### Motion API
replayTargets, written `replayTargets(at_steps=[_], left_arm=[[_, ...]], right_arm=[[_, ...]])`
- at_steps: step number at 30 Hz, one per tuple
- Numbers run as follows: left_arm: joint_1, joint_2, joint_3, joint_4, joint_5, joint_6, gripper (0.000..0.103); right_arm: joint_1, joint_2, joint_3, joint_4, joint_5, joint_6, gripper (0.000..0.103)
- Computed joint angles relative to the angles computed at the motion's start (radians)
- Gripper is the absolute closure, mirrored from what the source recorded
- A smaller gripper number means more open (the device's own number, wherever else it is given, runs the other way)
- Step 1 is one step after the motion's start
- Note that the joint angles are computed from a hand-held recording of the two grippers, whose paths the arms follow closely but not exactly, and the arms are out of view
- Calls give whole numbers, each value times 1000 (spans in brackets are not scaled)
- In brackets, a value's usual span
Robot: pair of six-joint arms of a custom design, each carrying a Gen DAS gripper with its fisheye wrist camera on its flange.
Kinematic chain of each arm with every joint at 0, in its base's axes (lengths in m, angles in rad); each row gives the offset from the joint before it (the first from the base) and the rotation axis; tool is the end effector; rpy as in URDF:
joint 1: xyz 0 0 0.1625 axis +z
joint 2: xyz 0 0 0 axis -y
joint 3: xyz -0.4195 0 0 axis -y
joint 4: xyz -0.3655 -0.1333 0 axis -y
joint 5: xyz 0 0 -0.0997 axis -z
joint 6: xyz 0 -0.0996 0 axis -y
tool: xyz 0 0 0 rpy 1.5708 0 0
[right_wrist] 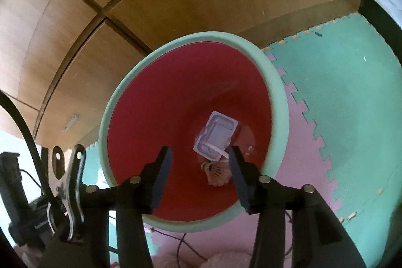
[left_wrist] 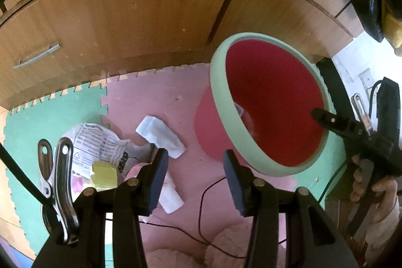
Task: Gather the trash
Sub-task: 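Open the right tool to drop the white spool piece into the bin, then withdraw both tools from the bin back toward the trash pile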
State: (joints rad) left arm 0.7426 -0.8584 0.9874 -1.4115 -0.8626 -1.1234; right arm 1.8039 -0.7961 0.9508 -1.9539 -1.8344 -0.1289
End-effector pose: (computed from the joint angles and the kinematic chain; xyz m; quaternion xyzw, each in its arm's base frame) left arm -0.3897 -0.6265 0.3321 -0.0872 0.9255 -0.2087 0.3039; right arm 0.2831 -0.7277 0.3349 0.1626 -0.9715 0.1196 0.1245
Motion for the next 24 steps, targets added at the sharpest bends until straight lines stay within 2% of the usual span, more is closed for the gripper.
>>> replayTargets(at_steps=[8, 18, 24], left_arm=[[13, -24, 1, 11, 14, -1, 55], [7, -102, 86, -15, 3, 25, 55], [4, -169, 174, -52, 4, 47, 55]], right_arm=[[27, 31, -52, 33, -58, 5, 51], [64, 27, -14, -6, -93, 18, 51], [103, 9, 55, -83, -96, -4, 49]])
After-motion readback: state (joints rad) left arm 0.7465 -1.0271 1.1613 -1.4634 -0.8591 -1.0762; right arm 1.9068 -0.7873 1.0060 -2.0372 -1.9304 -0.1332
